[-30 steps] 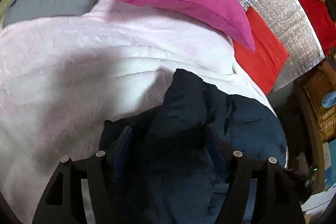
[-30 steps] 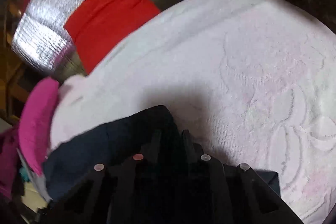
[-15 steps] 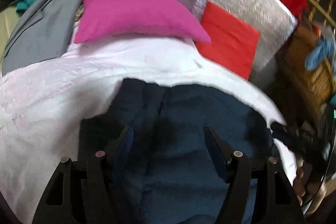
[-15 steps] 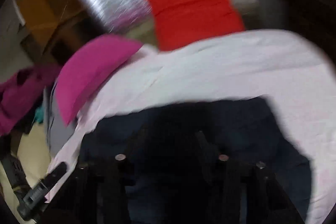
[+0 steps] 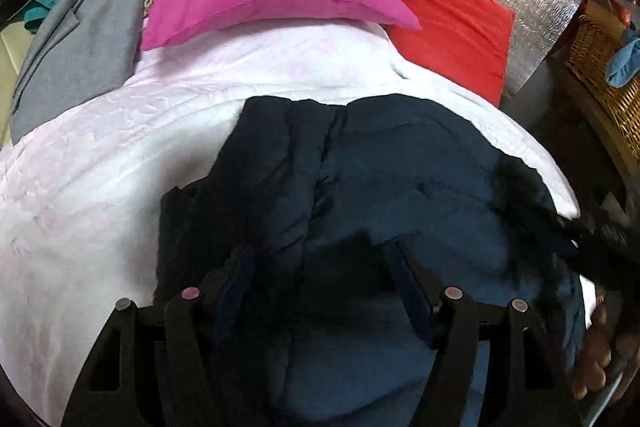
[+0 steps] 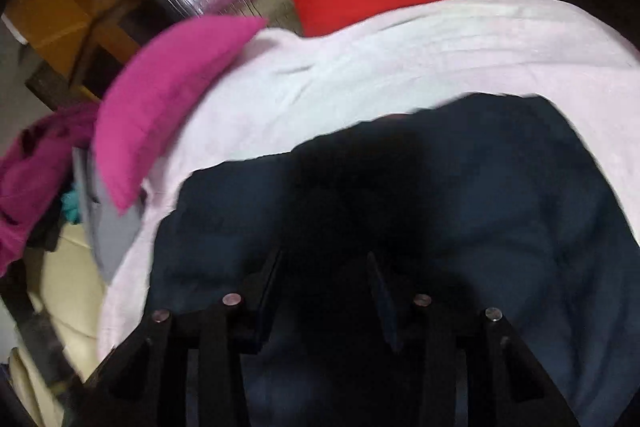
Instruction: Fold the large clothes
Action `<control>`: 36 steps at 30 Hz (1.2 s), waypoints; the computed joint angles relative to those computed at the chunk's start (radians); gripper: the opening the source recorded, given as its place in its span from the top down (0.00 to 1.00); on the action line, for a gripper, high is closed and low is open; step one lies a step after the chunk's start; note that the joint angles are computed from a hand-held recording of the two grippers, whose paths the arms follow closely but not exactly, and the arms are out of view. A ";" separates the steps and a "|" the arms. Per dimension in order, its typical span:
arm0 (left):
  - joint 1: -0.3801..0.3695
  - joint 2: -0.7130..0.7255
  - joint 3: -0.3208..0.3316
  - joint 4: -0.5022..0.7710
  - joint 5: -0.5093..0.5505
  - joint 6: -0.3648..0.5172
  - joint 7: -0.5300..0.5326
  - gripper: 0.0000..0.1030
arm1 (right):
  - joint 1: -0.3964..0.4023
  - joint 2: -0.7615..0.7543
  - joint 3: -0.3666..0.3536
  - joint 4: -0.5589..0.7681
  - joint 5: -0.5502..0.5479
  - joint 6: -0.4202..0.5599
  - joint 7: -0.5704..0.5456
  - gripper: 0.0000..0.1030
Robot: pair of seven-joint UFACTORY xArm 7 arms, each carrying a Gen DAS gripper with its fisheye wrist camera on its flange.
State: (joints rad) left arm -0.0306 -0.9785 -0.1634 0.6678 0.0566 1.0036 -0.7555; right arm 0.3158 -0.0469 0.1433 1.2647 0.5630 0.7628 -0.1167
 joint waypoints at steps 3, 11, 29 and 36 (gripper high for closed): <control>-0.009 -0.053 -0.013 -0.004 0.004 0.030 -0.002 0.31 | -0.015 -0.155 -0.030 -0.137 -0.007 0.000 -0.042 0.56; -0.052 -0.077 -0.065 -0.025 0.027 0.142 0.043 0.31 | -0.041 -0.341 -0.105 -0.346 -0.061 0.009 -0.003 0.60; -0.118 -0.272 -0.140 -0.028 -0.029 0.333 -0.011 0.30 | -0.025 -0.505 -0.250 -0.477 0.181 0.212 -0.148 0.59; -0.141 -0.289 -0.136 -0.042 -0.032 0.344 -0.017 0.29 | -0.049 -0.501 -0.280 -0.479 0.274 0.279 -0.184 0.45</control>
